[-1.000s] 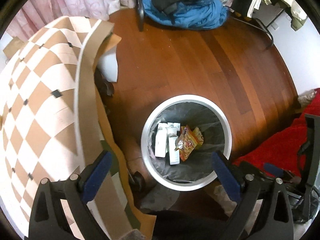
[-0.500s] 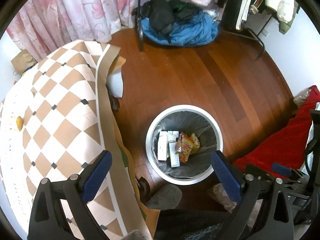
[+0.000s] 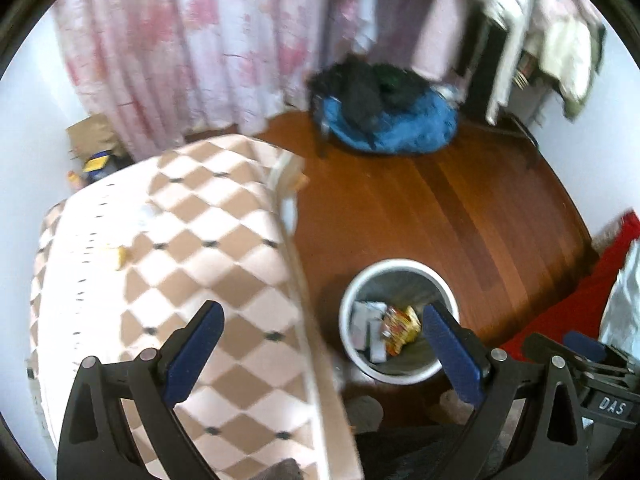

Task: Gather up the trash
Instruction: 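Move both tools back toward the table, then grasp the orange peel with the left tool while the right grasps the clear plastic cup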

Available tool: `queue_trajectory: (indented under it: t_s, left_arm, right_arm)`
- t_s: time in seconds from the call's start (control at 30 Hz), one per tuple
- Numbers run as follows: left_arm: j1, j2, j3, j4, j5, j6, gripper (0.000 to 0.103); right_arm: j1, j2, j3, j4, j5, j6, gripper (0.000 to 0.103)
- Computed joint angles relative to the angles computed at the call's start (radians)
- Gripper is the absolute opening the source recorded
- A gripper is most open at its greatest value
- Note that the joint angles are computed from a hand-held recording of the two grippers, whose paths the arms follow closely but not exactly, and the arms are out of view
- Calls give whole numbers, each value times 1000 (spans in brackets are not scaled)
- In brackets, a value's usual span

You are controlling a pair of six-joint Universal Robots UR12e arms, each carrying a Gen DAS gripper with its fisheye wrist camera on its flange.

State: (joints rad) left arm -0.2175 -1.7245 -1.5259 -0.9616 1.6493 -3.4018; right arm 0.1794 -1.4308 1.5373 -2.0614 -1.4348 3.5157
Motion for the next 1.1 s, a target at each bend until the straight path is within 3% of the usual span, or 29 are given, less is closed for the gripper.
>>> queue_trajectory:
  t_s: [0.1,0.2,0.27,0.4,0.47,0.6,0.77,0.9,1.03,1.07,1.1]
  left_arm:
    - [47,32,-33,20,28,-35,101]
    - [95,60,-76,25,109,-63,101]
    - [136,69,-104,10,180,-84,101]
    - [217,68,-154,-21,252,-146,101]
    - [257,61,-171,-45,257,-167,101]
    - [328,39,-198,-51,228,-176,101]
    - [365,9,-195,-51,198,-148,101]
    - [378,-7,-182,-80,175,-131,101]
    - [389,-5,-189,-85,155,-119,101]
    - [393,-4,-191,-86,144,-119,101]
    - [396,-1,-194,-83,133,-122,101]
  right_arm:
    - [36,30,-48,-3,38,-14,103]
    - [87,93,-124,8,77,-47,103]
    - [121,146,-186,23,96,-70,103]
    - [195,284,-351,74,114,-116,103]
    - [225,362,-447,106,129,-136,102]
    - [274,515,-647,187,99,-158,88]
    - [309,678,-881,298,73,-176,82]
    - [324,767,-1016,371,49,-188,82]
    - [329,814,-1083,392,46,-182,81]
    - [328,823,-1093,391,55,-180,76]
    - [325,828,-1096,390,79,-178,62]
